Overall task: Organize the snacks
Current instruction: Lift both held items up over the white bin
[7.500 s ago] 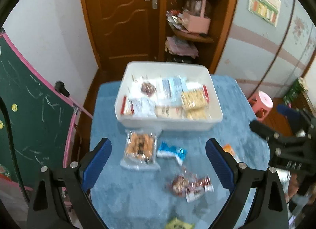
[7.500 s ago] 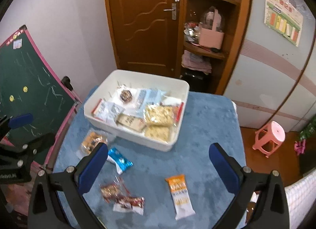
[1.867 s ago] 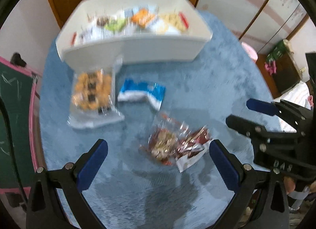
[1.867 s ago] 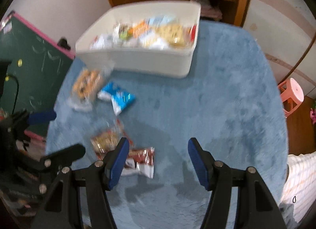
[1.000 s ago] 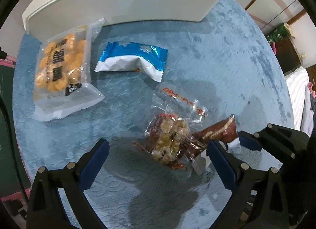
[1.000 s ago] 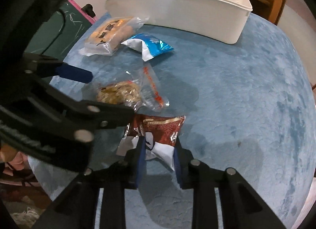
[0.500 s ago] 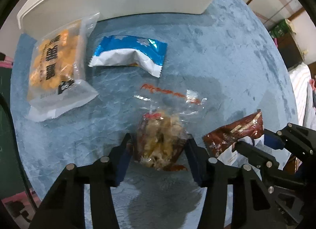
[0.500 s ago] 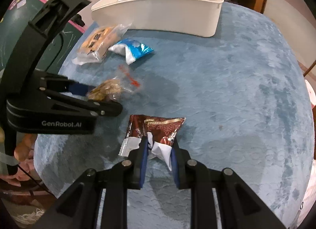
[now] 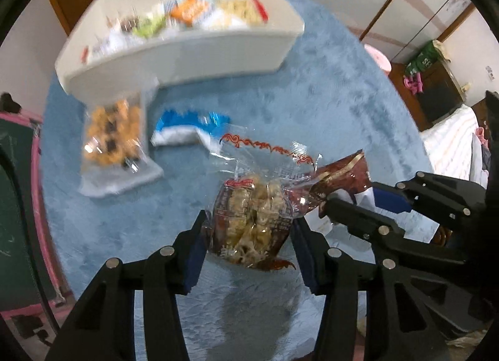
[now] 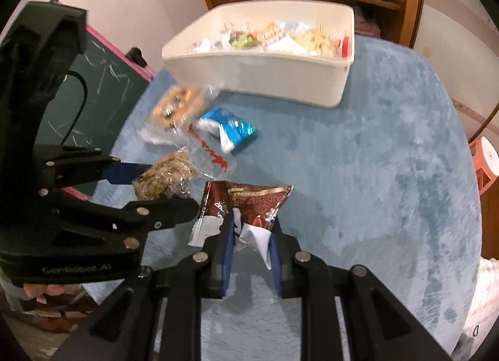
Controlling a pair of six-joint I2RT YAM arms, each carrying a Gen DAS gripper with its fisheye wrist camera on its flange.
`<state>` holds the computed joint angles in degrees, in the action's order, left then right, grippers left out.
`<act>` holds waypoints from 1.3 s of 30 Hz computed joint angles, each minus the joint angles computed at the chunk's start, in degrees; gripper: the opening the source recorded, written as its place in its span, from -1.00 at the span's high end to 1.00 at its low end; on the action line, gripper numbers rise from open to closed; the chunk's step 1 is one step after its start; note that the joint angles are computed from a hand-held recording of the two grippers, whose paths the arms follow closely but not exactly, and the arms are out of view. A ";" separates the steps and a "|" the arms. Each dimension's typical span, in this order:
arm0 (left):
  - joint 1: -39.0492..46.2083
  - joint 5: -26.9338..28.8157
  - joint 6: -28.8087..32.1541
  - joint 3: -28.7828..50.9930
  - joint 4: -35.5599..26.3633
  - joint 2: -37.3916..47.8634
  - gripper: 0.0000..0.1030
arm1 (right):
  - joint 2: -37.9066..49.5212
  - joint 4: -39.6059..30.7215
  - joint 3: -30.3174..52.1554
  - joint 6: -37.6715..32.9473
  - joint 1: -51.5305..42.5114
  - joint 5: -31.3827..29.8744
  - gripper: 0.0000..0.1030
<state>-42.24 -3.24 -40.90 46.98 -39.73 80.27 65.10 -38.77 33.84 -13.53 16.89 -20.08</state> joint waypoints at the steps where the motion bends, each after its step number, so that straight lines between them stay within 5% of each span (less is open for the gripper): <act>1: 0.41 -0.51 0.10 0.94 -1.23 -1.35 0.04 | -0.30 -0.58 1.04 0.26 -0.03 -0.45 0.59; 16: 8.91 -9.40 7.35 18.04 -11.64 -8.41 0.04 | 2.61 -1.31 19.05 4.80 -1.03 -2.16 0.60; 39: 22.25 -11.29 14.74 39.56 -15.32 3.30 0.03 | 13.11 4.48 40.80 16.70 1.81 5.58 0.59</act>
<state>-19.99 -14.53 -26.16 86.54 -55.05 83.57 78.22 -34.29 74.64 3.17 18.70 -14.50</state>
